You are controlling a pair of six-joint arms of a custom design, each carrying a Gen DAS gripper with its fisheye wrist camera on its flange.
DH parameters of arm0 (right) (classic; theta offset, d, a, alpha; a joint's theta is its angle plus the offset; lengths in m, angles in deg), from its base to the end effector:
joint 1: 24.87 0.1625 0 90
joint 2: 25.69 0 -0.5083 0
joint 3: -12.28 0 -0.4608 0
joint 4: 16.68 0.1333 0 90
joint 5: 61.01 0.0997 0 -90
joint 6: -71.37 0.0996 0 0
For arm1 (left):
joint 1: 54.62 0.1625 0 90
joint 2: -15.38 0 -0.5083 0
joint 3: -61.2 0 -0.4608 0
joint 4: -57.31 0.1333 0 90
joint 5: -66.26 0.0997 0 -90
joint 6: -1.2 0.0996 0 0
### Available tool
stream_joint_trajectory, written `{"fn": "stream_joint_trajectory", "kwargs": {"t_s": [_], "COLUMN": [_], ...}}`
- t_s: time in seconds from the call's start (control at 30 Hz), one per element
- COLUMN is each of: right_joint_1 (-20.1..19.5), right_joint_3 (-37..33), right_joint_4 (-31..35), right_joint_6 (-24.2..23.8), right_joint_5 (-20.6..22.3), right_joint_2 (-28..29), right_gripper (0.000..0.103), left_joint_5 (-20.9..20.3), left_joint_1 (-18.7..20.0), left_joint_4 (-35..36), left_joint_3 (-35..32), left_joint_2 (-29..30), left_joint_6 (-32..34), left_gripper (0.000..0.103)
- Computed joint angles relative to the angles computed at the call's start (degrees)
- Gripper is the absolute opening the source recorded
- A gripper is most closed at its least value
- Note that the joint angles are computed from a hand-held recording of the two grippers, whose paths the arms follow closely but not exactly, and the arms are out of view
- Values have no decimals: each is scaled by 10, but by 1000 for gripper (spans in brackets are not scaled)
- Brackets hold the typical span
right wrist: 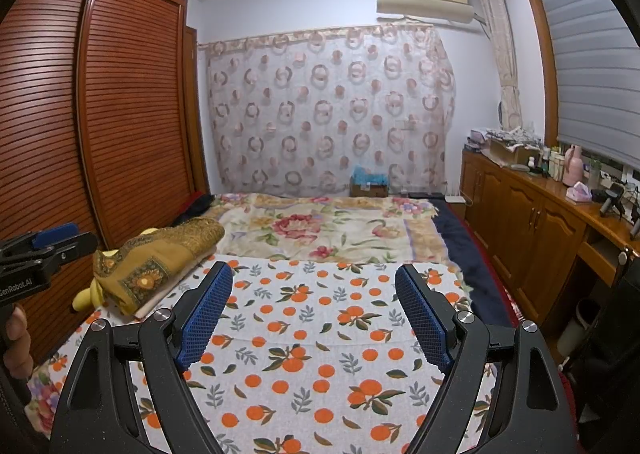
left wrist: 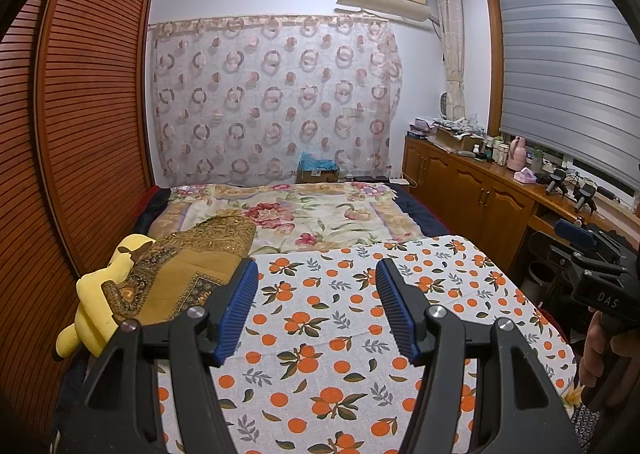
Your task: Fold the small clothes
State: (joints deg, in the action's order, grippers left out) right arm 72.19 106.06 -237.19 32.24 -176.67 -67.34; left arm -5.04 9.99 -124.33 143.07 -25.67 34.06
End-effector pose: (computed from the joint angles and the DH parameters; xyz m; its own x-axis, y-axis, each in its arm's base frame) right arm 0.1842 -0.7538 0.2161 -0.7187 0.1144 0.6858 -0.6166 0.3508 -0.7048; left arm -0.2230 -0.8552 0.2128 -0.6613 0.4622 -0.5907 0.7497 0.3809 -0.5412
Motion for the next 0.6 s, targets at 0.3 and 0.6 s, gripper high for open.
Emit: {"fn": "stream_joint_trajectory", "kwargs": {"t_s": [0.3,0.6], "right_joint_1": [0,0], "right_joint_3": [0,0], "right_joint_4": [0,0], "right_joint_6": [0,-1], "right_joint_5": [-1,0], "right_joint_2": [0,0], "right_gripper": [86,86], "left_joint_5": [0,0], "left_joint_1": [0,2], "left_joint_4": [-1,-2], "left_joint_3": [0,-2], "left_joint_2": [0,0], "left_joint_6": [1,2], "left_gripper": [61,61]}}
